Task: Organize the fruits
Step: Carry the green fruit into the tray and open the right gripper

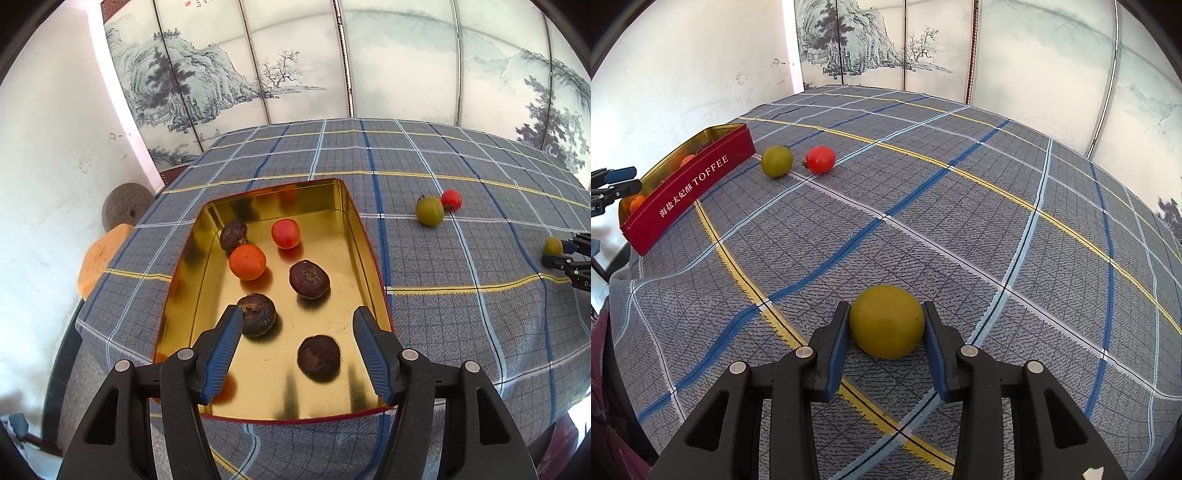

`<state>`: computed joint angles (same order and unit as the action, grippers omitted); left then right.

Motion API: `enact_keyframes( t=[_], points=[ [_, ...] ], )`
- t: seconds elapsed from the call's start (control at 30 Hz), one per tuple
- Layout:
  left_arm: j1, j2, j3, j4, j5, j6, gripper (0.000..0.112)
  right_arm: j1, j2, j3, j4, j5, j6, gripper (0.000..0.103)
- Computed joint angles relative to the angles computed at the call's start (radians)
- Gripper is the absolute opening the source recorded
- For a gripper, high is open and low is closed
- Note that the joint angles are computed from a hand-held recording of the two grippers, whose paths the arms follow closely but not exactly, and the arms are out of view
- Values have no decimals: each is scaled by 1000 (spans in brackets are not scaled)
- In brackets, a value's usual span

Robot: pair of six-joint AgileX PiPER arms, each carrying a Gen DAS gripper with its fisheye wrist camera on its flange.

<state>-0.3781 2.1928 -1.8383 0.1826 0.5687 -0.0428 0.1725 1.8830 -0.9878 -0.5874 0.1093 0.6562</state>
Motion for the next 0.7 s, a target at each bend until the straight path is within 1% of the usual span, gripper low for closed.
enact_keyframes(
  t=[0.07,0.2,0.27,0.4,0.5,0.57,0.7],
  points=[
    [2,-14,20,3,-8,-4,63,-2,-2,3,-8,-1,11,34],
    [6,-46,65,18,-30,-24,63,14,-6,6,-140,14,162,34],
    [8,-62,89,33,-42,-41,64,28,-11,9,-163,23,197,34],
    [12,-86,126,63,-63,-77,67,73,-21,-2,-135,46,184,34],
    [16,-98,152,91,-79,-111,67,121,-33,-28,-80,58,141,34],
    [22,-101,160,79,-83,-105,67,159,-36,-66,32,63,31,34],
    [38,-112,183,78,-95,-114,67,238,-13,-185,240,102,-195,34]
  ],
)
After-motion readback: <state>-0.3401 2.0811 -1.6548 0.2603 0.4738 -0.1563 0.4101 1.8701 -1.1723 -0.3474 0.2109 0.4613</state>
